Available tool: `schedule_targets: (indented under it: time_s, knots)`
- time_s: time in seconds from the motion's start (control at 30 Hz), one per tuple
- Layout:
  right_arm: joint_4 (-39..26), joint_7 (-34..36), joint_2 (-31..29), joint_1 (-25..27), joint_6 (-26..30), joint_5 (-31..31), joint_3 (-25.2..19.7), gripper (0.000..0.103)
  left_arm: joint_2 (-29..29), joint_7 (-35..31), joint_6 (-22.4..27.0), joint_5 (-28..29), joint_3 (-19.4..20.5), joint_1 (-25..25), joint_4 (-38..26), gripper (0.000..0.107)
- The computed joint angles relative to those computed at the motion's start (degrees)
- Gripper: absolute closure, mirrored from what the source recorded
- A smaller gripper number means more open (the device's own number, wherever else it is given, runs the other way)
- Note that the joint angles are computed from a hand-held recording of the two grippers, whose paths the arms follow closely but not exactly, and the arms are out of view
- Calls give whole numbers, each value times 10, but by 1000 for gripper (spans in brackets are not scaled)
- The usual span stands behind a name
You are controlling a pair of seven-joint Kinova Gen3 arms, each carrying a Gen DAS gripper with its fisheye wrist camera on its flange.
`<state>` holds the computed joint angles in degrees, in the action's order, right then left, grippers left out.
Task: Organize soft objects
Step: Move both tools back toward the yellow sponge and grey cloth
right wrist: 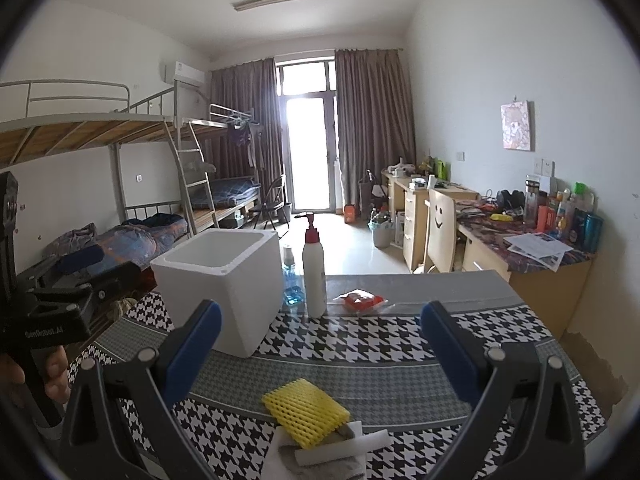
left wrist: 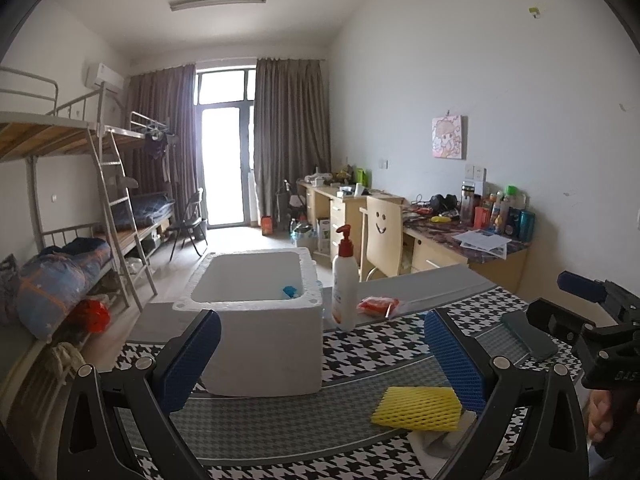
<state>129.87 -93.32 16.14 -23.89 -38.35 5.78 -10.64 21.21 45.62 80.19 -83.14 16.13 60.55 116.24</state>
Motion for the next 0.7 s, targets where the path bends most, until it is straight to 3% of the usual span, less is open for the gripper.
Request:
schedule_targets:
  time_s: [0.7]
  knots:
    - [34, -4, 16, 21, -47, 7, 10, 2, 34, 34, -52, -47, -5, 4, 9, 6]
